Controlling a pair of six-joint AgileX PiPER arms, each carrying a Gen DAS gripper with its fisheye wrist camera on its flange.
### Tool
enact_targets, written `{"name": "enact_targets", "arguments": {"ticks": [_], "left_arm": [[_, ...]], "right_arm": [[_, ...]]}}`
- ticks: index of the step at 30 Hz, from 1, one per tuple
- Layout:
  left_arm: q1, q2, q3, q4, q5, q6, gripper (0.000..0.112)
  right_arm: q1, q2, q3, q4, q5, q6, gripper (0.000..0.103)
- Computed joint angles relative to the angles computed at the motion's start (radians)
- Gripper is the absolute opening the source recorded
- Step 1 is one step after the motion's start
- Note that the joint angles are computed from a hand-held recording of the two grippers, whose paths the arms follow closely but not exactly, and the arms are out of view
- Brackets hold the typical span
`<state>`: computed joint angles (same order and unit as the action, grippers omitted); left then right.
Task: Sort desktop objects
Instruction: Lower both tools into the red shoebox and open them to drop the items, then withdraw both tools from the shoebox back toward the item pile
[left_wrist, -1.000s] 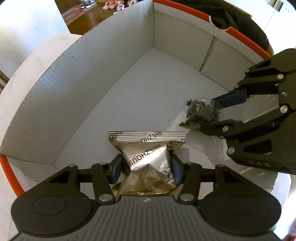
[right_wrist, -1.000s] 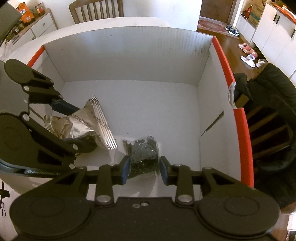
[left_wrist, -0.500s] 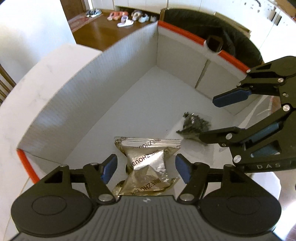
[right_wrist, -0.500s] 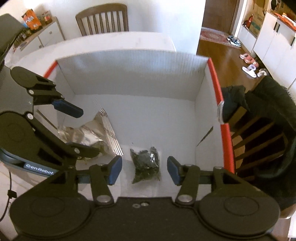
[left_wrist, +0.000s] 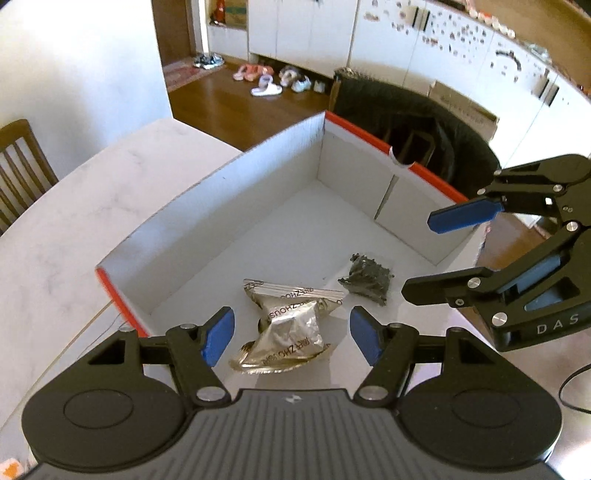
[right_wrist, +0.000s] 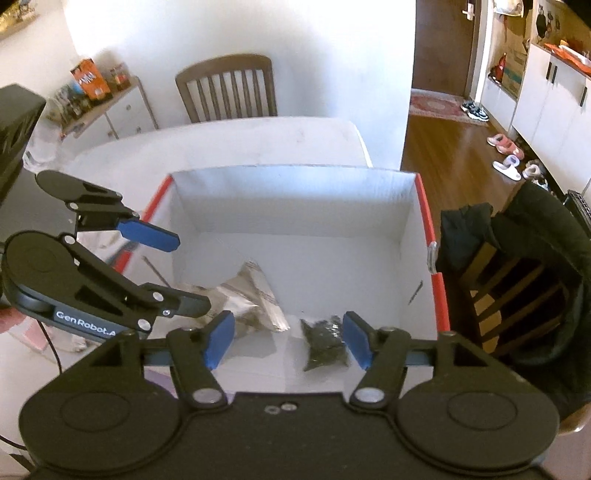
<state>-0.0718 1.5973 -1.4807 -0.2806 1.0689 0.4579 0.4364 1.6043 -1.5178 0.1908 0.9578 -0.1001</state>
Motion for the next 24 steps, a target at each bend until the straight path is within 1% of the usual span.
{"name": "enact_targets", "arguments": {"ticks": [4,6,8,14,16,20,21,23,24], "left_arm": [[0.043,-0.07,0.049,-0.038,-0.013,0.027,0.068],[0.065,-0.099,0.07,-0.064,-0.017,0.048,0.068],[0.097,-0.133,0.092,-0.09,-0.012,0.07,0.068],[0.213,-0.241,0.175,-0.163,0.0,0.174,0.068],[0.276,-0.274,0.196,-0.197,0.024,0.234,0.068],[0.393,-0.321,0.243,-0.262,0.057,0.347,0.069],[0.428,-0.329,0.25,-0.281,0.077,0.382,0.074],[0.495,-0.342,0.264,-0.319,0.108,0.448,0.081],[0.53,-0.348,0.272,-0.34,0.125,0.49,0.081]], "right_arm": [[0.036,-0.029,0.011,-0.013,-0.021,0.037,0.068],[0.073,-0.043,0.017,-0.046,-0.036,0.081,0.069],[0.106,-0.057,0.02,-0.078,-0.04,0.125,0.072],[0.206,-0.073,0.02,-0.147,-0.049,0.244,0.075],[0.239,-0.076,0.022,-0.178,-0.053,0.295,0.079],[0.315,-0.075,0.024,-0.246,-0.064,0.408,0.08],[0.336,-0.073,0.025,-0.267,-0.068,0.441,0.081],[0.376,-0.069,0.031,-0.3,-0.078,0.5,0.085],[0.397,-0.064,0.031,-0.316,-0.082,0.529,0.086]]}}
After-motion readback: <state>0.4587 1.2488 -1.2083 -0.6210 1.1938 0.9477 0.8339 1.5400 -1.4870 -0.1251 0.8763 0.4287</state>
